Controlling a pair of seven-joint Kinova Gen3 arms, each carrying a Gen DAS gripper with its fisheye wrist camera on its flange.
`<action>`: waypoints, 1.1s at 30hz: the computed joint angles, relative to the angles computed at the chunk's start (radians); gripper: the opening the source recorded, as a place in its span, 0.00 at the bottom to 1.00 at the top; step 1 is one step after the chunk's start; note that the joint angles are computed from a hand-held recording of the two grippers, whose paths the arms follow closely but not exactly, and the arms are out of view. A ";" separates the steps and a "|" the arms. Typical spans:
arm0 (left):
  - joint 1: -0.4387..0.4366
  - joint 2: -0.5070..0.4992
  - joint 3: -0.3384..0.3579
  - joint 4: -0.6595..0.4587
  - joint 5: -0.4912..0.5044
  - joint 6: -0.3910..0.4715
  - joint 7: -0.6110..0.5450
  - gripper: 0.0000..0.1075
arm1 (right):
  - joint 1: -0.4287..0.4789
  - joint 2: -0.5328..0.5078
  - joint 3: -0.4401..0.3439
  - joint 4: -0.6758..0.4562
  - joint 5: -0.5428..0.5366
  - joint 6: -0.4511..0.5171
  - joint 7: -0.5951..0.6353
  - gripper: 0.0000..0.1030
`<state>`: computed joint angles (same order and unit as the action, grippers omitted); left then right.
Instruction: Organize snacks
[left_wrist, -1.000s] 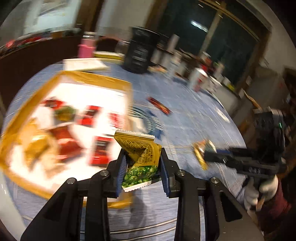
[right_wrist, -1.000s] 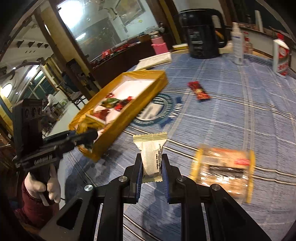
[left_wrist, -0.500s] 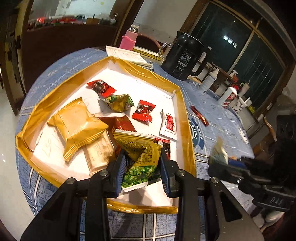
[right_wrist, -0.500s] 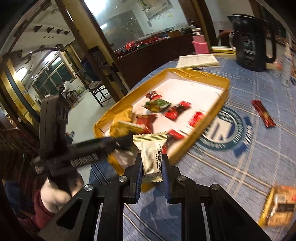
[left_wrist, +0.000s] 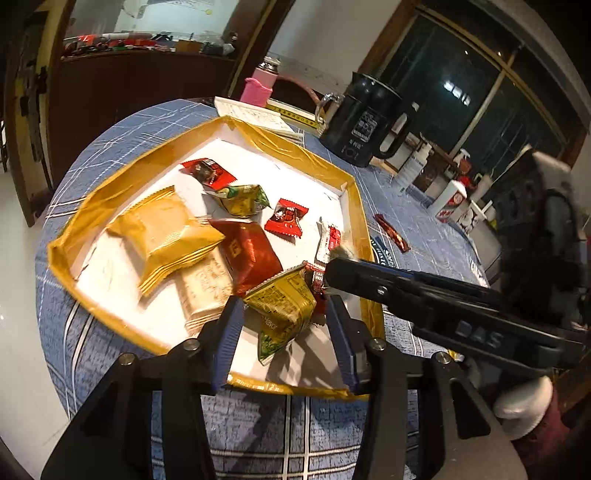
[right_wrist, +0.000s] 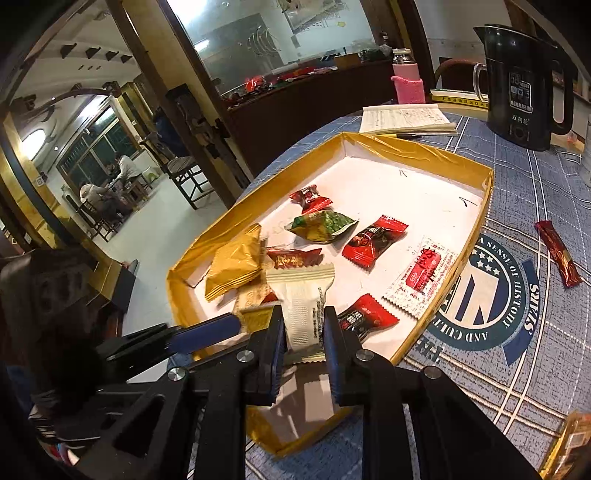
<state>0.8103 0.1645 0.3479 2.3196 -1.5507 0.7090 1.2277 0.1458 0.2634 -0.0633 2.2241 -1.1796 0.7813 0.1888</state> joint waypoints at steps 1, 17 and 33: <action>0.008 -0.004 0.004 0.004 0.002 0.012 0.014 0.48 | 0.005 0.004 0.000 0.002 -0.009 0.007 0.007 0.22; 0.129 -0.012 0.057 -0.060 0.026 0.148 -0.012 0.75 | 0.411 -0.019 0.195 0.008 -0.016 0.356 0.232 0.41; 0.171 0.109 0.012 -0.300 0.099 -0.019 -0.300 0.75 | 0.810 0.309 0.247 -0.254 0.033 0.536 -0.001 0.49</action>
<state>0.9813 0.2731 0.3603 2.0197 -1.4514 0.6898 0.9274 0.9558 0.5724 0.1842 1.9706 -1.1466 1.3175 0.1875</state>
